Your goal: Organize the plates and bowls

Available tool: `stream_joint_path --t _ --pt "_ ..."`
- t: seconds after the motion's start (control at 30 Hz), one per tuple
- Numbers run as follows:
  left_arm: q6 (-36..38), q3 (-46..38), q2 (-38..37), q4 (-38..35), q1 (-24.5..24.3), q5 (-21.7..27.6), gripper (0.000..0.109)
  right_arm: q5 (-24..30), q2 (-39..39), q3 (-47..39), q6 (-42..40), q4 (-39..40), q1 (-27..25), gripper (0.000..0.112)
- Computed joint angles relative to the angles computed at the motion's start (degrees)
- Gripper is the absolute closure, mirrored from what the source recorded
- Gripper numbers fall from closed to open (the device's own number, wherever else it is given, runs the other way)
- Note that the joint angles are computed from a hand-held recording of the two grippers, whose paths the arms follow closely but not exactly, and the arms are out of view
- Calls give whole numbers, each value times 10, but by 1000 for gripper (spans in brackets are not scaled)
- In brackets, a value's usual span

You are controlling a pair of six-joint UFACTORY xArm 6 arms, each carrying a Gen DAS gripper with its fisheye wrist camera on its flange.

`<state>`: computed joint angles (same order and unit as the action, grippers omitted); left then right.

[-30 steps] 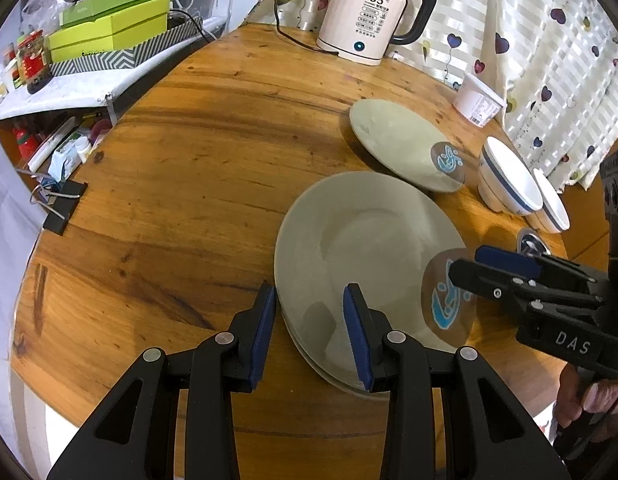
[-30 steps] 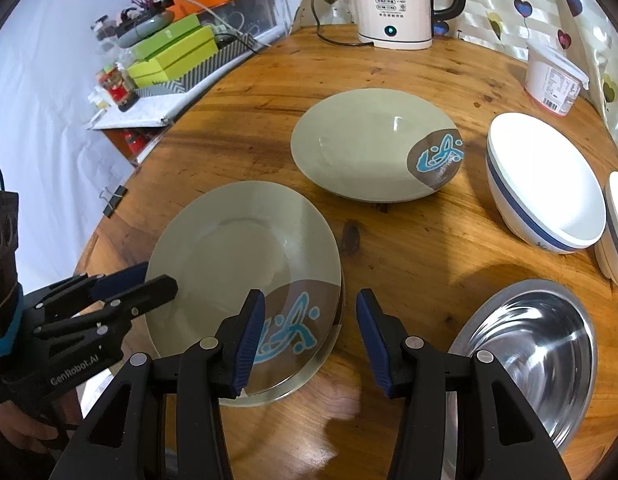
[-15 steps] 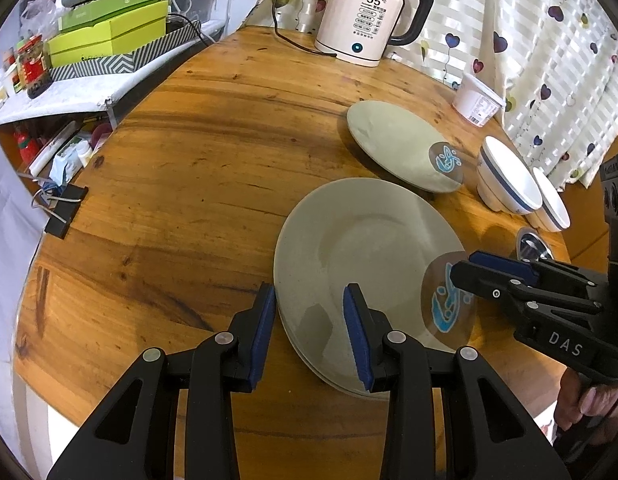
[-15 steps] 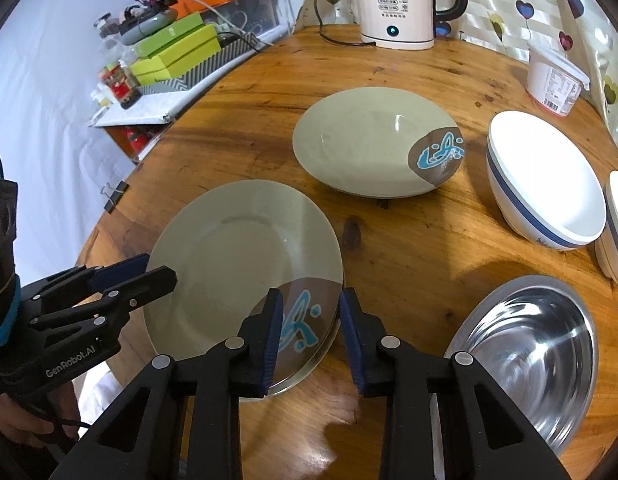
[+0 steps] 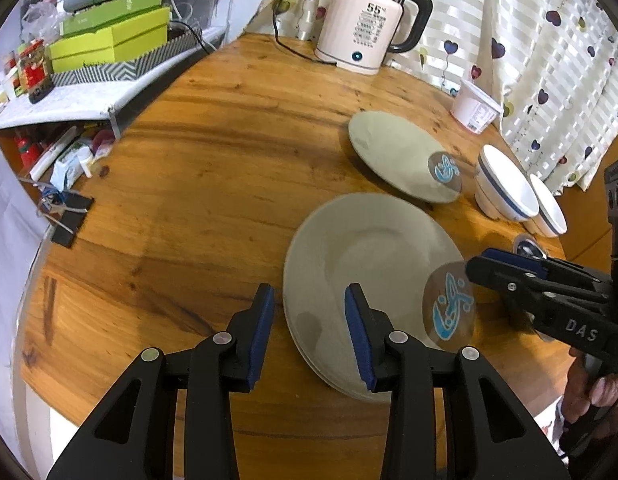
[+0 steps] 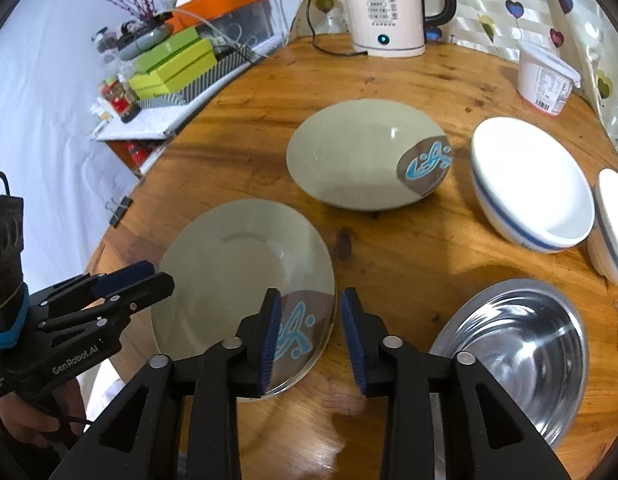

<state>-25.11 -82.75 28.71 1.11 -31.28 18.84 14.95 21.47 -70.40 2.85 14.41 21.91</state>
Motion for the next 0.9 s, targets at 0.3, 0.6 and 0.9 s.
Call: stream_joint_path --t 0.3,0.6,0.9 --pt "3 -26 6 17 10 -6 66 -23 -19 14 6 12 -9 67" --pt "17 -87 35 26 9 16 66 -30 -21 13 -23 66 -17 58" --pt "39 -153 72 22 9 42 66 -20 -13 0 -35 93 -22 58"
